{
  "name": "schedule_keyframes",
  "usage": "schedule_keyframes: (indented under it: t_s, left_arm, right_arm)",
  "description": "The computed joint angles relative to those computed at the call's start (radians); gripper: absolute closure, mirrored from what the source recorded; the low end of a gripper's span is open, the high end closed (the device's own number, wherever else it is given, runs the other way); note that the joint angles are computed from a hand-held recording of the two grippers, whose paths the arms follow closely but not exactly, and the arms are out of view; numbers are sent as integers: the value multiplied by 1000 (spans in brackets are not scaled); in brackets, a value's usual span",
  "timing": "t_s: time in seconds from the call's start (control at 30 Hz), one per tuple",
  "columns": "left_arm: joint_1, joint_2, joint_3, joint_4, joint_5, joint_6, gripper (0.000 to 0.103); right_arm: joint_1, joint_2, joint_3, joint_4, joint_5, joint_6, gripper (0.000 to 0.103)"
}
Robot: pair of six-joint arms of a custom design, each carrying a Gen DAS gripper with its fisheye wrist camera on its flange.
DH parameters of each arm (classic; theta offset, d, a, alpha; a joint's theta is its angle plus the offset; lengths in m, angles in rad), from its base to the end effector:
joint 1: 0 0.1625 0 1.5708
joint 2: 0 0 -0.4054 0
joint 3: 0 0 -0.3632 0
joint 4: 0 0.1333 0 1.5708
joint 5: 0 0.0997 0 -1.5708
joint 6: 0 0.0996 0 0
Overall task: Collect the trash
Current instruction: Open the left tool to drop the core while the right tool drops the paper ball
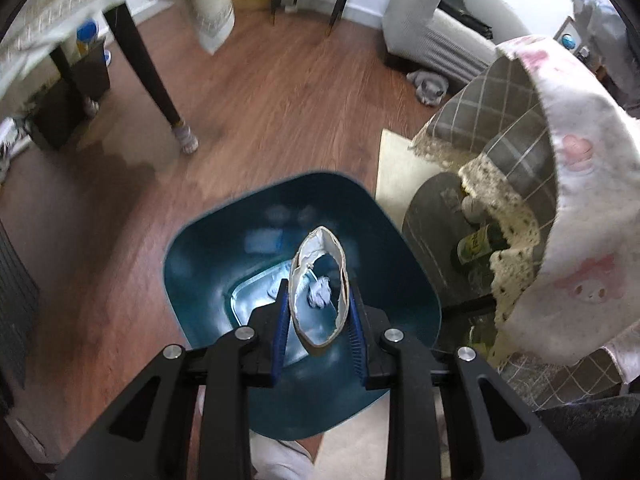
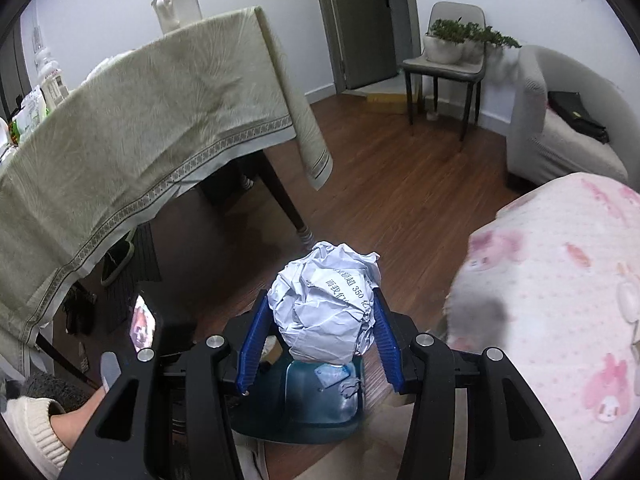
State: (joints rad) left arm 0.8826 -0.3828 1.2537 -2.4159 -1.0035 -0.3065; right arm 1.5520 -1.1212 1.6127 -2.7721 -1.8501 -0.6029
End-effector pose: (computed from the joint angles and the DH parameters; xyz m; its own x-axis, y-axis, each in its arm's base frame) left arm -0.3051 -0.6651 -0.0504 -0.8042 0.2879 -0.5199 0.4115 0.9010 -0.1375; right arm 0.0939 -0.6363 0.3486 -0.7969 -0.2672 0.5418 -0.5313 0.7368 -0.4182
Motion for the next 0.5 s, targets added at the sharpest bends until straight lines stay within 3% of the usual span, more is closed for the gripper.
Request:
schedule_keyframes:
  t_s: [0.3, 0.43, 0.5]
  left_arm:
    - [34, 0, 6, 115, -31, -42, 73]
    - [41, -9, 28, 106, -14, -36, 60]
    - [43, -20, 36, 94, -17, -36, 59]
  right_arm:
    - [-2, 69, -43, 66, -50, 25, 53]
    - [-6, 114, -66, 99, -84, 39, 53]
    - [-8, 135, -75, 110, -101, 44, 53]
